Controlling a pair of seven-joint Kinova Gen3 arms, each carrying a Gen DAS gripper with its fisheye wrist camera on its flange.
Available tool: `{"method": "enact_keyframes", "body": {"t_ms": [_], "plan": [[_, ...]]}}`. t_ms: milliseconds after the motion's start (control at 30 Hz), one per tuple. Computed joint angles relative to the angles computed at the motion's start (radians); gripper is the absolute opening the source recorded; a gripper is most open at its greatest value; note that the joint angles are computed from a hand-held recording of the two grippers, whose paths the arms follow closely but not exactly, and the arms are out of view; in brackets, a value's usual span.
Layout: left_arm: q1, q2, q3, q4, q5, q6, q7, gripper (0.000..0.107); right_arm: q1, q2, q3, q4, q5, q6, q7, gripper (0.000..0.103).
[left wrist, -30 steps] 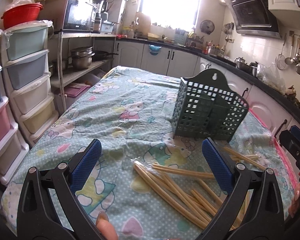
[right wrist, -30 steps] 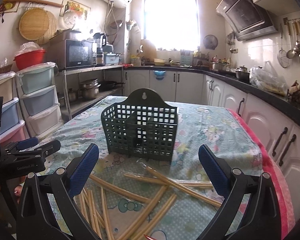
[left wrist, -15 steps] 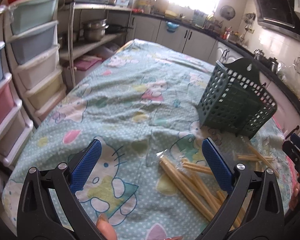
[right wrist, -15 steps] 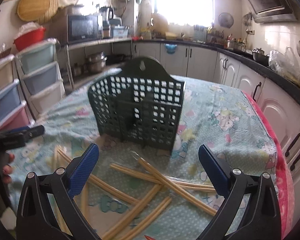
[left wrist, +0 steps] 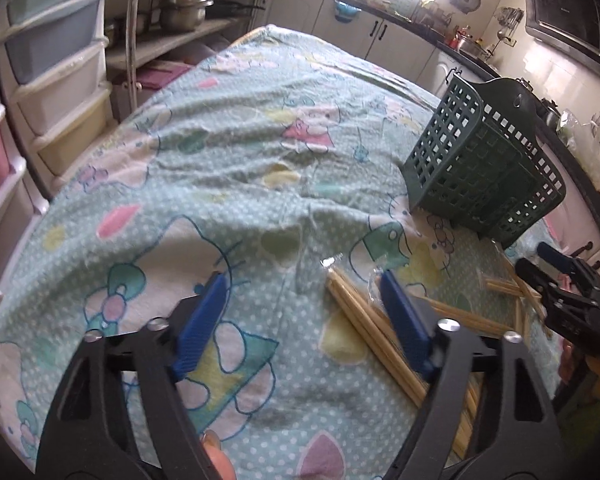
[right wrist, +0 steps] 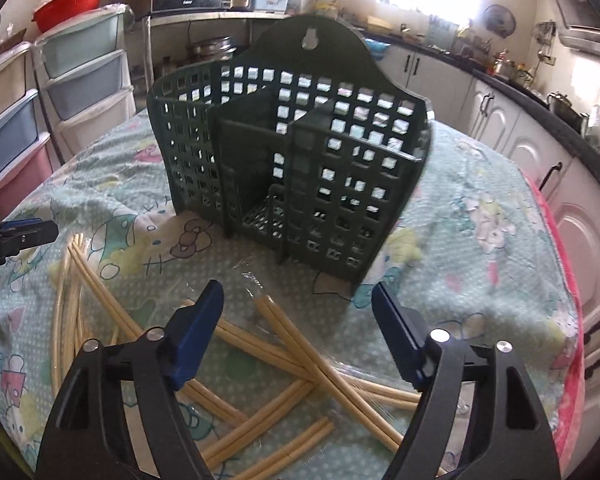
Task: Organize utensils
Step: 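Lower the right tool toward the chopsticks while the left tool also lowers, both open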
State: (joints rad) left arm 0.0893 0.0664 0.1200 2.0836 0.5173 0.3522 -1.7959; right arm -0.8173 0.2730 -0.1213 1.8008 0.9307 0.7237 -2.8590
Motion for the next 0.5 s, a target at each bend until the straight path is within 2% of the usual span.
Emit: {"method": "enact_keyframes", "body": {"t_ms": [100,233,400,500], "plan": [[-0.029,0.007,0.009,-0.002,0.094,0.029,-0.094,0.050,0.018,0.016,-0.001,-0.018,-0.027,-0.015,0.044,0.069],[-0.029,0.007,0.013,-0.002,0.151,0.035,-0.155,0.038,0.033,0.028,0.009,-0.029,-0.073,-0.039,0.096,0.061],[-0.020,0.014,0.023,-0.019,0.217,0.056,-0.246,0.037,0.046,0.036,0.025,-0.035,-0.124,-0.068,0.140,0.047],[-0.012,0.025,0.027,-0.033,0.230,0.070,-0.263,0.036,0.049,0.038,0.035,-0.036,-0.148,-0.081,0.159,0.034]]}}
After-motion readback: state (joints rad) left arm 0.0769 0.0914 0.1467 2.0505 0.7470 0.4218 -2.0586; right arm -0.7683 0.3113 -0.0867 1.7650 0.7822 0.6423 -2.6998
